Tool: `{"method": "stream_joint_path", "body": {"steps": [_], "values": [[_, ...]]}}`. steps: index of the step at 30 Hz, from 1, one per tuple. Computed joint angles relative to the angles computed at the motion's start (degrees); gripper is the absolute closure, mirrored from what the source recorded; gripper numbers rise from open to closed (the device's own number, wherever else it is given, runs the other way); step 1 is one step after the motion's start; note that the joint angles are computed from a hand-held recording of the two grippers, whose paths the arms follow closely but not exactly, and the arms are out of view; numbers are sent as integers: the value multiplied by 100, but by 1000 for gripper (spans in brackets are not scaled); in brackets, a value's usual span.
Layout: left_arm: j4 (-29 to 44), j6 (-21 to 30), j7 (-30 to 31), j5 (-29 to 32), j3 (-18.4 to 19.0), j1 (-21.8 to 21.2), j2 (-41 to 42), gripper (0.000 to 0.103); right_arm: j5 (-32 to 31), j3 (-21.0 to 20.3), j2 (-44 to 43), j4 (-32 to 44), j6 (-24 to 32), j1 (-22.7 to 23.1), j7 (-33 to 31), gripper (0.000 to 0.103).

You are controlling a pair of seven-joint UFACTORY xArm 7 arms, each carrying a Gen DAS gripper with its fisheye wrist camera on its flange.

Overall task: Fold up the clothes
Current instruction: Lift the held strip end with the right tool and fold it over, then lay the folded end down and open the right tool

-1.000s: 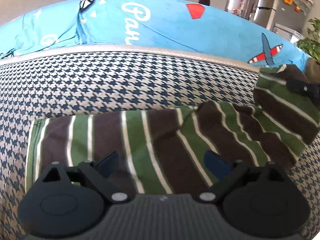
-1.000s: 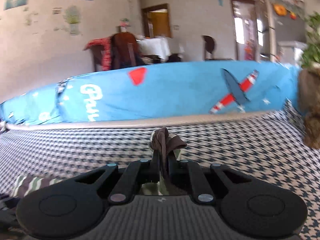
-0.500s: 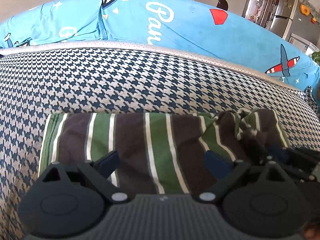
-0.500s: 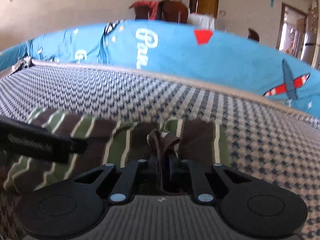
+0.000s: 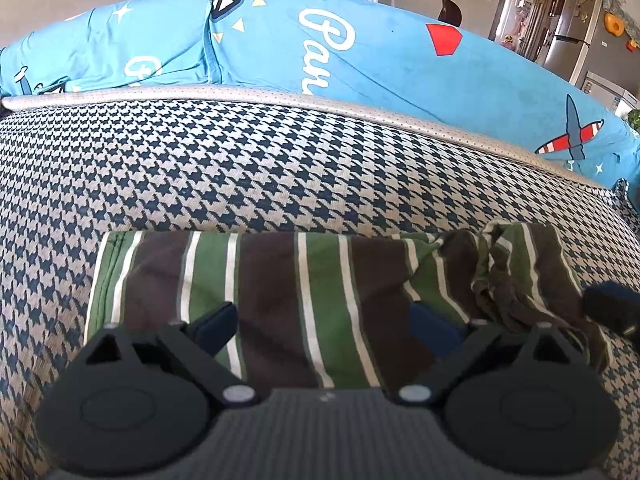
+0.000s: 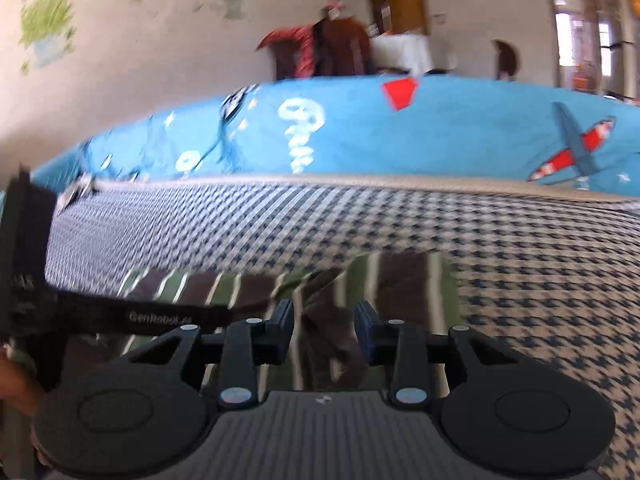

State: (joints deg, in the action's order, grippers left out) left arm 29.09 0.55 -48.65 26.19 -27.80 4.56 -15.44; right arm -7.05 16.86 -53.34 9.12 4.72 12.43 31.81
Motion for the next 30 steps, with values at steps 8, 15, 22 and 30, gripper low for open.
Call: {"method": "stream_joint_path", "body": {"steps": [8, 15, 22, 30], "values": [[51, 31, -183, 271, -248, 222, 24, 7, -35, 287, -615, -107, 664, -554, 794, 73], [69, 72, -207, 335, -96, 59, 72, 6, -321, 298, -188, -47, 624, -244, 628, 78], [142, 209, 21, 226, 307, -388, 212, 6, -413, 422, 389, 67, 878, 151, 503, 77], [325, 445, -570, 1040, 262, -315, 363, 5, -599, 444, 389, 79, 866, 144, 674, 76]]}}
